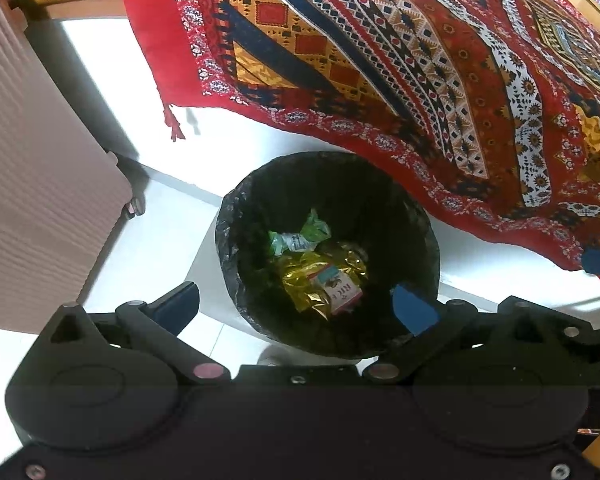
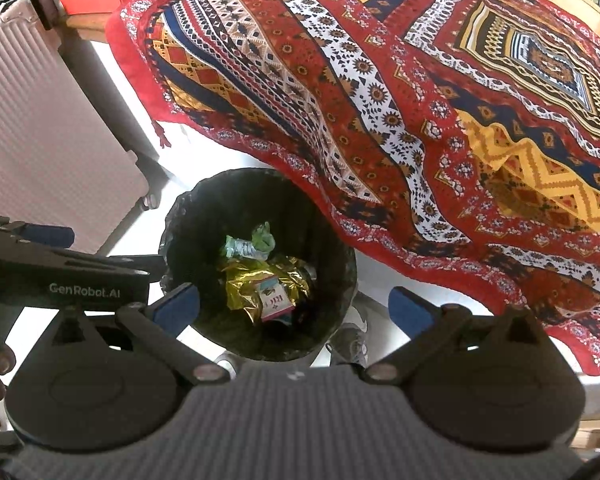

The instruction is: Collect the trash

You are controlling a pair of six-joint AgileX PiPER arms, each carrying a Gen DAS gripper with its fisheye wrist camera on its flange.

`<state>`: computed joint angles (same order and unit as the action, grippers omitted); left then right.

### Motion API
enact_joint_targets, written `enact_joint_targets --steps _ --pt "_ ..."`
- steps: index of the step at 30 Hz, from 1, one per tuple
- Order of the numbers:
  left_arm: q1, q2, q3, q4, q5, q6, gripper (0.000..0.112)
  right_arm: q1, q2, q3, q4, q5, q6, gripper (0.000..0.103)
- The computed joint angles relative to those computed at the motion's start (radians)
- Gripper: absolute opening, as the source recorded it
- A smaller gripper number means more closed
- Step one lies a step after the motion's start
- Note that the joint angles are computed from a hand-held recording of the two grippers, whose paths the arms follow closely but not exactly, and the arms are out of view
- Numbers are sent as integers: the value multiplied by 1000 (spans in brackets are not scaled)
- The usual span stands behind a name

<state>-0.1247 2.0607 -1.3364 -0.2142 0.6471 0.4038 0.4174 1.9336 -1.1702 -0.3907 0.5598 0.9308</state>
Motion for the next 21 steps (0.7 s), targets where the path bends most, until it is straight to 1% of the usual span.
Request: enact_joint_targets --steps 21 --pt "-11 -18 26 2 -8 -7 103 7 -9 5 -36 12 53 103"
